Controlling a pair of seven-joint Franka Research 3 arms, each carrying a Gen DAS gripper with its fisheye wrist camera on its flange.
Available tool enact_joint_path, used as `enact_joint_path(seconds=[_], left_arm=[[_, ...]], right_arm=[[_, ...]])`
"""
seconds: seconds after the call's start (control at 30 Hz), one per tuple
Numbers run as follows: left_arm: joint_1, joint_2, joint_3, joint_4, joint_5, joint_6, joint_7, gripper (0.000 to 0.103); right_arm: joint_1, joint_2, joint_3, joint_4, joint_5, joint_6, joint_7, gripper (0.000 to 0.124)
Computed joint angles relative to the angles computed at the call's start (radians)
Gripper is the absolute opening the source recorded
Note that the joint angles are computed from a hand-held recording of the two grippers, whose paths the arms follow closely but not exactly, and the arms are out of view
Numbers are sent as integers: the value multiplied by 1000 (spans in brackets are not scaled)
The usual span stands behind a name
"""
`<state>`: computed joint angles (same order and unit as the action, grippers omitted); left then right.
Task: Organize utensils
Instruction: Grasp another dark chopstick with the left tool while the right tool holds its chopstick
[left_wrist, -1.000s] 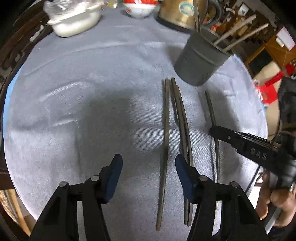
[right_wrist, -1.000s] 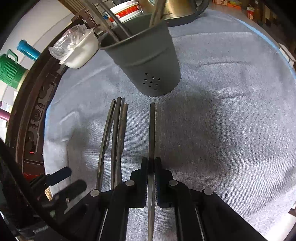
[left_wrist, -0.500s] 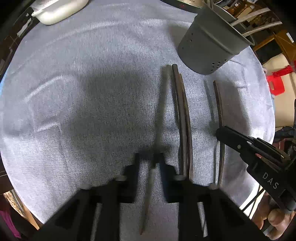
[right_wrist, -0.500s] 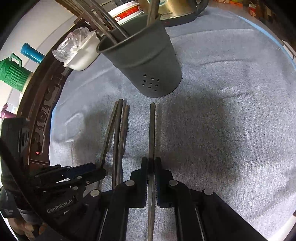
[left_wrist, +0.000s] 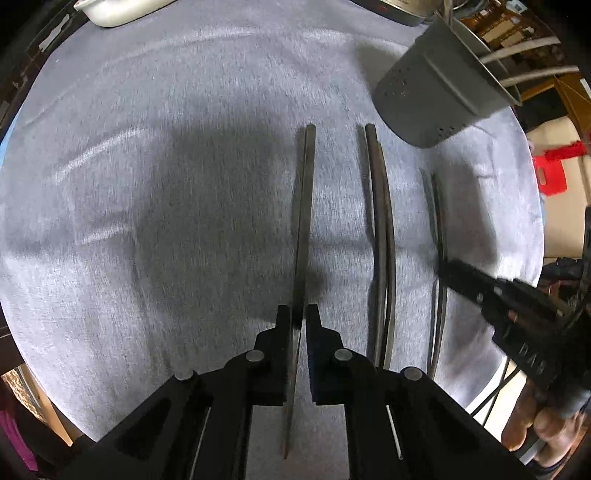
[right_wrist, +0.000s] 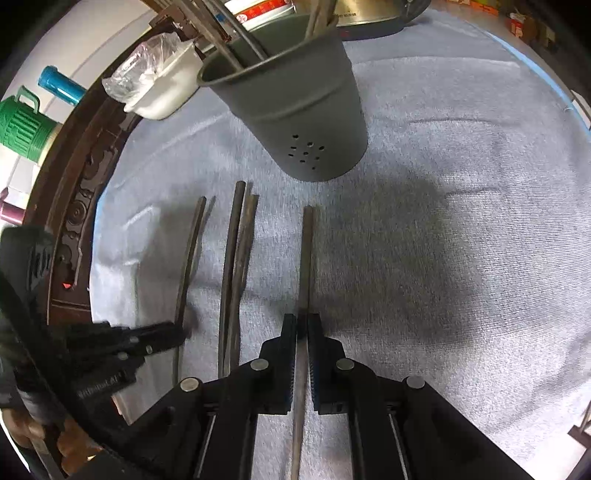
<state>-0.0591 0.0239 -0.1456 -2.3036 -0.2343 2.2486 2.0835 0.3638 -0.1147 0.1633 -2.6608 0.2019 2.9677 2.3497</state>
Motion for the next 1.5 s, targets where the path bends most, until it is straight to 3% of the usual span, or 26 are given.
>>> enact_joint_path(seconds=[0.27, 0.43, 0.77, 0.93, 1.07, 1.5], left_arm=[[-12, 55, -18, 46, 32, -5, -45, 8], [1, 87, -19, 86, 42, -34, -47, 8], [-7, 103, -42, 116, 64, -39, -69, 7], [0, 131, -34, 161, 61, -98, -82, 6], [5, 195, -34, 246, 97, -192, -104, 7], [-11, 282, -63, 363, 186, -233, -140, 6]], right_arm=[[11, 8, -13, 22, 34, -52, -43, 7], [34, 28, -34, 46, 136, -88, -134, 11], [36, 41, -38, 59, 217, -102, -218, 8], [37, 17, -40, 39, 253, -109, -254, 8], [30, 18, -42, 54, 248, -146, -269, 8], [20, 43, -49, 96, 281, -201, -342, 10]])
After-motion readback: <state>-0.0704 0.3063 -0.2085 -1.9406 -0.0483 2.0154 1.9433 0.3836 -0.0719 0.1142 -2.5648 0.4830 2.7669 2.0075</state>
